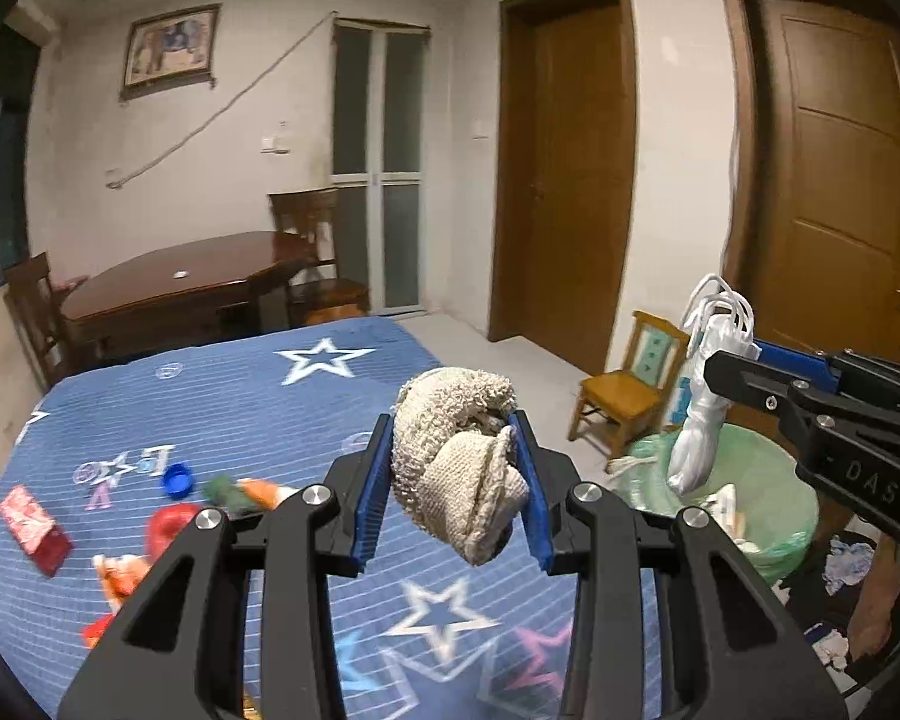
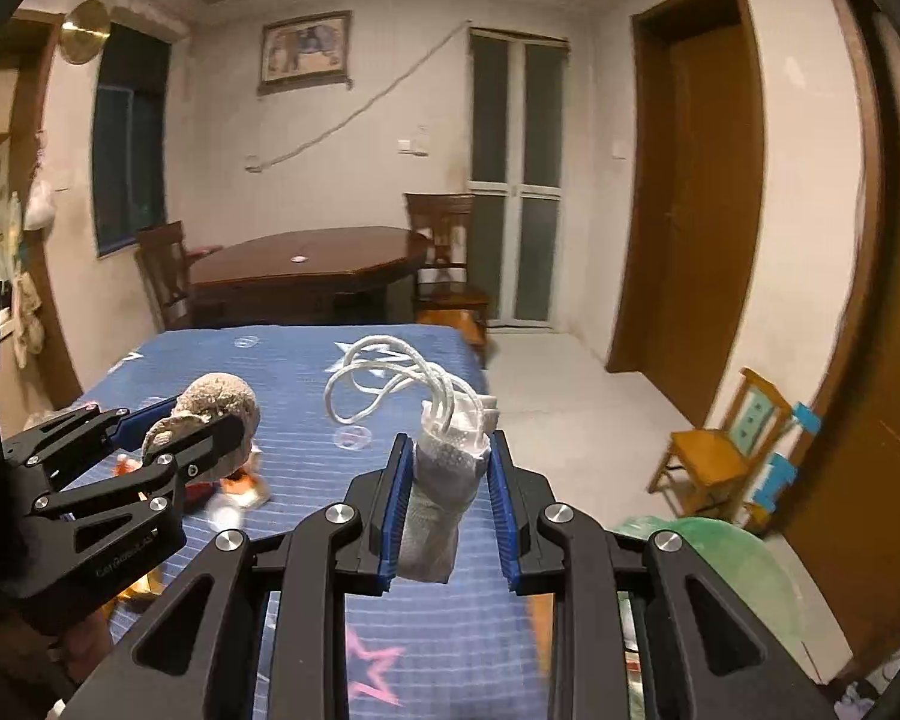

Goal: Collect trash
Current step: 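Lift the cloth ball and tissue and carry them over the green bin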

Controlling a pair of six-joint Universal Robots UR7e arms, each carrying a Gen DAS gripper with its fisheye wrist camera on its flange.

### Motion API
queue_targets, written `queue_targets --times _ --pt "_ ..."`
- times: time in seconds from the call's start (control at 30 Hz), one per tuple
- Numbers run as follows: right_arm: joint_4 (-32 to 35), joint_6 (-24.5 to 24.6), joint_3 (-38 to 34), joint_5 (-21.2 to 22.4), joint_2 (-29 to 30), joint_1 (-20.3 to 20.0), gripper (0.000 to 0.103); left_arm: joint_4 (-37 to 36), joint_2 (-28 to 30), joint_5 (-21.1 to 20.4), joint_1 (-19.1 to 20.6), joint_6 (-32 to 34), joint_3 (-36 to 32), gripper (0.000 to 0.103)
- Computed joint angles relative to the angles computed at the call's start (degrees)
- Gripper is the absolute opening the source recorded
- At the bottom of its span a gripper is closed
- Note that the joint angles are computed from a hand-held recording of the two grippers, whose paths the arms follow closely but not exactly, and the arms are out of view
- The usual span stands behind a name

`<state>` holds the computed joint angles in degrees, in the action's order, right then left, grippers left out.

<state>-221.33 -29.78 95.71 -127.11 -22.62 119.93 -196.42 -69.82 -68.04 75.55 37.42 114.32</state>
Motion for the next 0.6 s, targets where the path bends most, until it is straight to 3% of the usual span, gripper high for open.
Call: queue_targets --times 0.3,0.6 --pt "-4.68 -1.02 9.31 -1.11 -7.34 -5.45 0.026 0.38 4.88 -1.78 -2.94 -0.63 -0.32 0.036" --pt "-4.09 -0.76 15.58 -1.7 -14.73 -11.95 0.026 7.45 9.62 -4.37 -4.81 -2.08 -3.7 0.036"
